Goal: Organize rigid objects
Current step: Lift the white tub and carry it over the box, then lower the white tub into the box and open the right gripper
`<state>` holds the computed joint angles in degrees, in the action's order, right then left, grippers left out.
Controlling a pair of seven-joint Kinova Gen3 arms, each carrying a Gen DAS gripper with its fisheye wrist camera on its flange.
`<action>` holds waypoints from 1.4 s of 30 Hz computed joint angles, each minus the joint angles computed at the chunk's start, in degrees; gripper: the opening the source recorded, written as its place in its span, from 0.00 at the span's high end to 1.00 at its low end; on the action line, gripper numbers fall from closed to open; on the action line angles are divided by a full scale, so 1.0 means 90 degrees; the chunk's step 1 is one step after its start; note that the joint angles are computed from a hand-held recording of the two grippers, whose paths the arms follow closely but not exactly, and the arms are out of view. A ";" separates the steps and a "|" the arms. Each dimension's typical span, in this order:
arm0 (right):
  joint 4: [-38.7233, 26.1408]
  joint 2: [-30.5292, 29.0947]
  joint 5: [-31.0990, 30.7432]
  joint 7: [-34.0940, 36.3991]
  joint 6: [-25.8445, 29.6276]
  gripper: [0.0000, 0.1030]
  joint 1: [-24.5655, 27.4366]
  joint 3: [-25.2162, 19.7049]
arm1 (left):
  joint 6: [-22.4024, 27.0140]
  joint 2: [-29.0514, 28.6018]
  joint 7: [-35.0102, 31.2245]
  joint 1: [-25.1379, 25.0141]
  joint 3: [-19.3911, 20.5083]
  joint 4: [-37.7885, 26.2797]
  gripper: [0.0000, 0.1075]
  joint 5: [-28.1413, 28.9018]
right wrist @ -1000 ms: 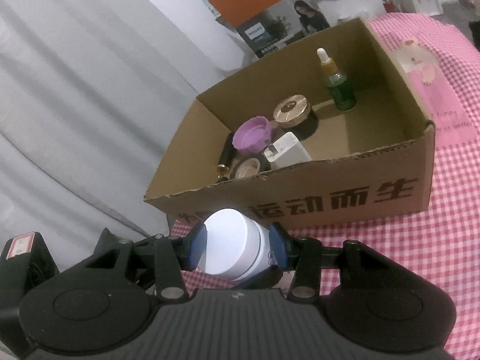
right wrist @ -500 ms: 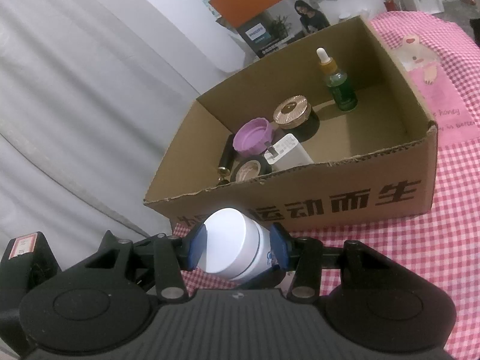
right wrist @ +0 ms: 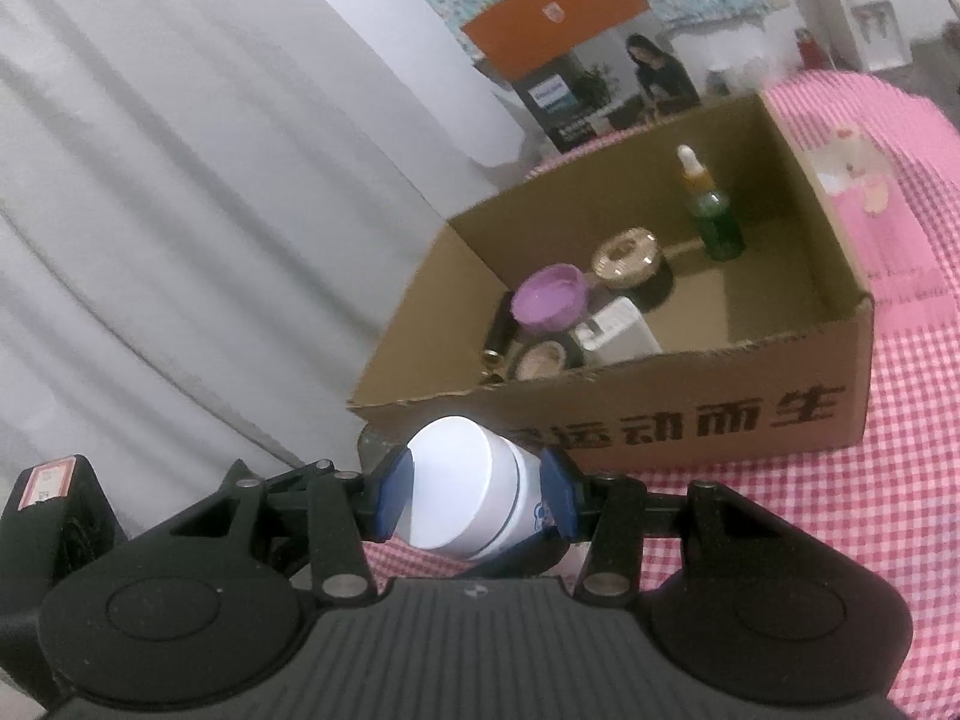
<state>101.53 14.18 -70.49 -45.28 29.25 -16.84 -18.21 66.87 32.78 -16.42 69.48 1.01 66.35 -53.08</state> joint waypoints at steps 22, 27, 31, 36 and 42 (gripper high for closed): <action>-0.2624 0.0631 0.1692 -0.1108 0.1372 0.51 0.0173 0.0486 | -0.0213 0.0350 -0.1560 -0.0784 -0.0275 -0.1870 0.51 0.0510; -0.3493 0.1362 0.2447 -0.1971 0.1783 0.51 0.0226 0.0480 | -0.0426 0.0684 -0.1990 -0.1268 -0.0297 -0.2280 0.51 0.1433; -0.3864 0.1842 0.2871 -0.2397 0.1993 0.51 0.0329 0.0370 | -0.0474 0.0934 -0.2327 -0.1576 -0.0290 -0.2517 0.51 0.2109; -0.4159 0.2248 0.3385 -0.2756 0.2112 0.51 0.0382 0.0240 | -0.0421 0.1250 -0.2567 -0.1748 -0.0375 -0.2840 0.51 0.2660; -0.4232 0.2331 0.3969 -0.2961 0.2037 0.51 0.0263 0.0269 | -0.0206 0.1565 -0.2851 -0.1797 -0.0443 -0.3338 0.51 0.3002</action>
<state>63.44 35.16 -34.77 -71.93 47.59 -14.47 -15.78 65.01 46.86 -42.08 53.31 -2.98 36.30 -26.07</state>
